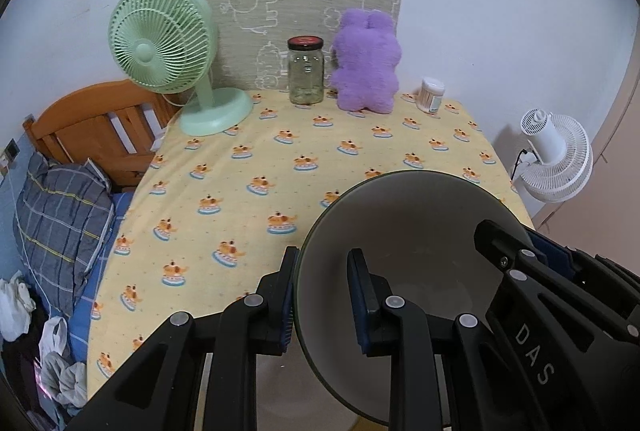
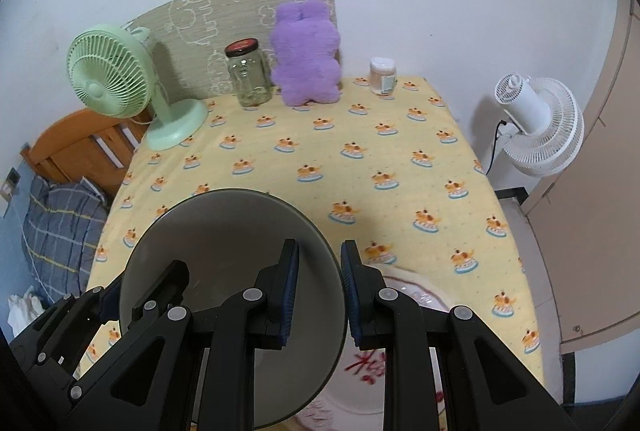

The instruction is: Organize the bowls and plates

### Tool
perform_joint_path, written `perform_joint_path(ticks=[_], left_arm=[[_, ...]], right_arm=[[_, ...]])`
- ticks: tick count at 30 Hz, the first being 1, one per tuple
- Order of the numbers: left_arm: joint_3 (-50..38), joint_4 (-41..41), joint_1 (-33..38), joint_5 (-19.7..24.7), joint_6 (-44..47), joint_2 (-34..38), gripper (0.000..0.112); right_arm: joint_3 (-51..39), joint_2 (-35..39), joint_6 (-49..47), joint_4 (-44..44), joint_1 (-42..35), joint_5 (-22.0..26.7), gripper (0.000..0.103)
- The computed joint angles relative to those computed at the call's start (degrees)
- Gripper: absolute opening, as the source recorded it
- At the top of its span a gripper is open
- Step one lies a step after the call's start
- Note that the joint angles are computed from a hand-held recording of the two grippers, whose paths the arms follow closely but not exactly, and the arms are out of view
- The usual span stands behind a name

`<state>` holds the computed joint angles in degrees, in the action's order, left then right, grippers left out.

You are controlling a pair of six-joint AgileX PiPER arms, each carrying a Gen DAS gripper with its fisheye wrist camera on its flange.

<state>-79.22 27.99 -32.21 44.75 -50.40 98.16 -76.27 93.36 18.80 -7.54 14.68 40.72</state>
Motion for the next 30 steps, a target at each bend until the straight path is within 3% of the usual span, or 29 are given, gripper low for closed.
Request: perform_joint_path(ticks=[14, 30], left_arm=[[12.2, -4.5, 6.6, -6.1, 7.0, -7.9, 0.022], [20.8, -8.9, 10.5, -9.4, 11.1, -9.9, 0.022]], right_arm=[[1.8, 0.0, 15.9, -9.7, 11.2, 1.6, 0.025], [5.1, 2.1, 19.6, -10.4, 16.2, 1.4, 0.025]])
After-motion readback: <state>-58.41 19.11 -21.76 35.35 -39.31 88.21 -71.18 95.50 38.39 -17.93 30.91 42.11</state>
